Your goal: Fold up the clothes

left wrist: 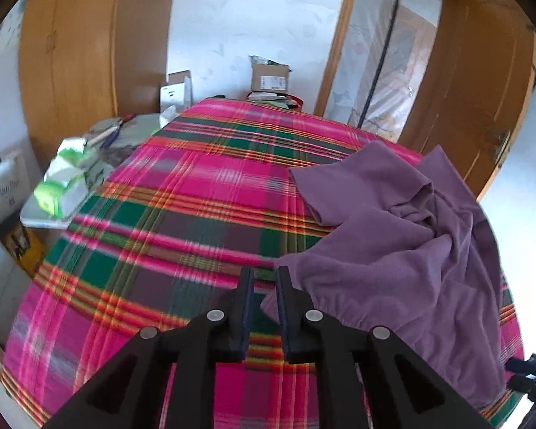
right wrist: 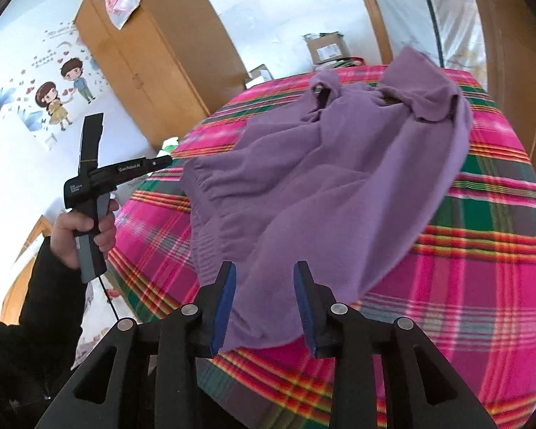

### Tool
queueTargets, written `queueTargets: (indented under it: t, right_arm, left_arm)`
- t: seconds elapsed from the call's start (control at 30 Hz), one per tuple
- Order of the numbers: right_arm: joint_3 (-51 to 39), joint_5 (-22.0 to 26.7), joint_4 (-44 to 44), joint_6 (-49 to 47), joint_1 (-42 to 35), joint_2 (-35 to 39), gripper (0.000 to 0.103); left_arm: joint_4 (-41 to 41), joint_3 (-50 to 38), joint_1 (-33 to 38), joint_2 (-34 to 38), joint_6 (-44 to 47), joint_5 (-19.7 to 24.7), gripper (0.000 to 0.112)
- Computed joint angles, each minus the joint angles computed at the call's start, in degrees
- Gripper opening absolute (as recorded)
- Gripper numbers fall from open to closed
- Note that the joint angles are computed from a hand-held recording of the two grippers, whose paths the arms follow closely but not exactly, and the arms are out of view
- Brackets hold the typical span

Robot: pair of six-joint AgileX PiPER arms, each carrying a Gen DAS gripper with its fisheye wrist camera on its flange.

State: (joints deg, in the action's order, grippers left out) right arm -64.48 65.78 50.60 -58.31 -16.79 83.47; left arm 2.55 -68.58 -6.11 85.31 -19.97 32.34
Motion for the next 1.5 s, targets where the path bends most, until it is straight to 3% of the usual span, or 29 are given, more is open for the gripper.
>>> queueTargets:
  t: [0.2, 0.4, 0.6, 0.73, 0.87, 0.93, 1.03, 1.17, 1.2, 1.5]
  right_arm:
    - [2.2, -0.68, -0.72, -5.36, 3.25, -1.8, 0.035]
    - [4.63, -4.53, -3.59, -9.7, 9.63, -4.06, 0.037]
    - [6.48, -8.91, -6.88, -10.58, 14.5, -3.97, 0.044]
    - [7.28, -12.32, -9.79, -9.83, 16.93, -3.91, 0.044]
    - [8.22, -16.72, -14.63, -6.76, 20.22, -3.86, 0.044]
    - [8.86, -18.96, -16.52, -5.35, 21.68, -3.9, 0.041]
    - [9.02, -20.15, -17.68, -4.39, 22.64, -4.22, 0.028]
    - [8.31, -19.39, -17.19, -4.5, 23.32, -4.15, 0.019]
    - [7.43, -18.17, -16.23, -4.66, 23.1, -3.65, 0.011]
    - [-4.66, -13.7, -11.57, -0.23, 29.62, 2.52, 0.008]
  left_arm:
    - [-14.2, 4.58, 1.08, -1.39, 9.69, -2.22, 0.018]
    - [-7.2, 3.08, 0.18, 2.74, 0.78, -4.09, 0.018]
    - [-15.5, 2.61, 2.15, 4.55, 8.21, -5.19, 0.023]
    - [-14.88, 1.4, 0.55, 5.99, 8.36, -5.18, 0.031]
    - [-15.73, 0.41, 0.07, 6.99, 9.41, -4.61, 0.031]
    - [-12.13, -0.23, -0.9, 7.27, 6.77, -4.32, 0.016]
    - [-9.04, -0.84, -1.73, 7.23, 4.64, -4.17, 0.01]
    - [-8.81, -3.0, -0.69, 6.51, 5.76, -3.42, 0.009]
    - [-9.41, -3.99, -0.03, 6.42, 6.8, -2.93, 0.008]
    - [-4.73, -18.94, 4.85, 9.84, 8.39, 3.82, 0.008]
